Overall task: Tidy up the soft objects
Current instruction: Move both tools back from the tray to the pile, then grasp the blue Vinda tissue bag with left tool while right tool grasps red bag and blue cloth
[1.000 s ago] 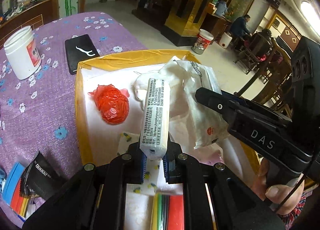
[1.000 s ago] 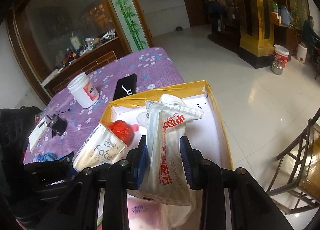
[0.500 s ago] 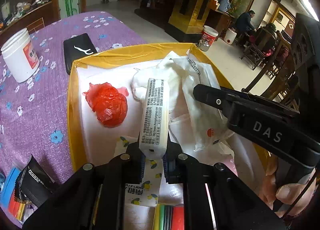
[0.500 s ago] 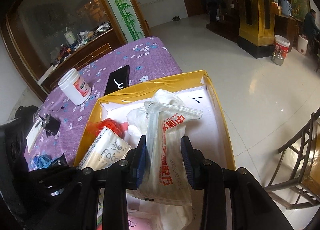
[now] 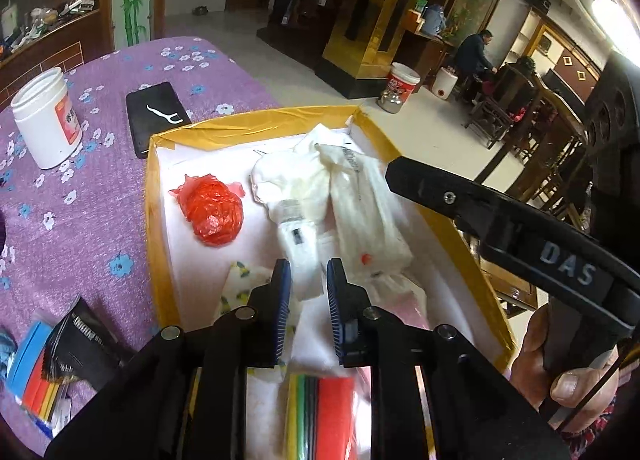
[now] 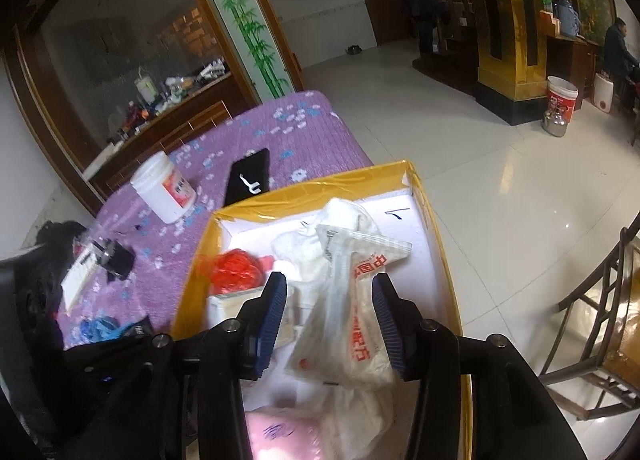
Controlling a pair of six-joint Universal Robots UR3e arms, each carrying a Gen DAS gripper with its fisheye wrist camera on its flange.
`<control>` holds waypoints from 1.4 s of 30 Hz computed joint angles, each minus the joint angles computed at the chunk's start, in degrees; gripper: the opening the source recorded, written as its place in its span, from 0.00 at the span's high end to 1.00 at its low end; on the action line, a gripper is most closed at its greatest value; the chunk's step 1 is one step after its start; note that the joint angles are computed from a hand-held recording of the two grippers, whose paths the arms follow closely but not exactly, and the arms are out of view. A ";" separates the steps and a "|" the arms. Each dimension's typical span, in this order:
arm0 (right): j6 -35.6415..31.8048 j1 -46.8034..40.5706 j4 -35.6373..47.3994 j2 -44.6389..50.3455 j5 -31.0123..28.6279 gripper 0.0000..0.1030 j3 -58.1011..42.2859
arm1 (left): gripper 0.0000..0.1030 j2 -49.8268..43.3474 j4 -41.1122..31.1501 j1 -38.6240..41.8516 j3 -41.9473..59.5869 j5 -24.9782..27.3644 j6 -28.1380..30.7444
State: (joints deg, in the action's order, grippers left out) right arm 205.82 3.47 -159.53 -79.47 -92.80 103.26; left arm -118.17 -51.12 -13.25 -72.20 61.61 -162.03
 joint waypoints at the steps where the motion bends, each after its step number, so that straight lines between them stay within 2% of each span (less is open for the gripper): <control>1: 0.40 0.34 -0.88 -1.00 0.04 0.52 0.93 | 0.85 1.12 -0.07 0.35 -1.17 -0.39 0.46; 6: 3.01 3.83 -6.65 -5.70 -0.55 0.45 6.40 | 0.85 10.06 0.11 4.85 -11.84 -4.22 4.82; 10: 5.02 8.06 -10.00 -6.05 -1.99 0.42 8.28 | 0.85 18.40 -1.06 11.19 -21.63 -8.03 10.90; 17: 6.91 17.39 -10.04 1.12 -3.96 0.42 1.55 | 0.85 30.87 -7.68 26.43 -34.18 -14.39 23.14; 20: 6.94 20.86 -8.16 5.77 -4.21 0.42 -4.08 | 0.76 34.29 -12.33 35.00 -37.94 -16.91 29.62; 22: 7.03 23.08 -6.98 9.25 -3.65 0.42 -8.27 | 0.62 35.96 -12.69 41.65 -41.14 -18.07 33.10; 24: 6.86 25.20 -5.41 12.84 -3.02 0.42 -12.57 | 0.58 36.12 -11.36 46.40 -43.35 -18.64 34.62; 27: 6.18 27.83 -2.28 18.35 -1.71 0.41 -19.13 | 0.58 32.94 -10.82 53.32 -44.00 -18.76 36.54; 30: 5.53 28.75 -0.01 22.58 1.20 0.41 -23.69 | 0.58 29.22 -5.72 56.62 -44.76 -17.86 34.02; 32: 5.58 29.63 2.22 25.60 2.38 0.41 -27.61 | 0.58 27.81 -8.47 59.23 -44.05 -18.19 35.56; 37: 2.35 32.70 8.53 32.79 4.60 0.39 -39.45 | 0.58 25.79 -9.72 60.58 -42.81 -18.61 34.95; 39: 0.89 34.31 12.90 36.71 3.53 0.33 -46.97 | 0.58 25.18 -11.20 60.68 -41.64 -18.83 34.65; 42: -1.36 36.14 20.95 44.20 2.62 0.33 -60.53 | 0.58 23.94 -12.25 60.65 -39.34 -18.19 33.78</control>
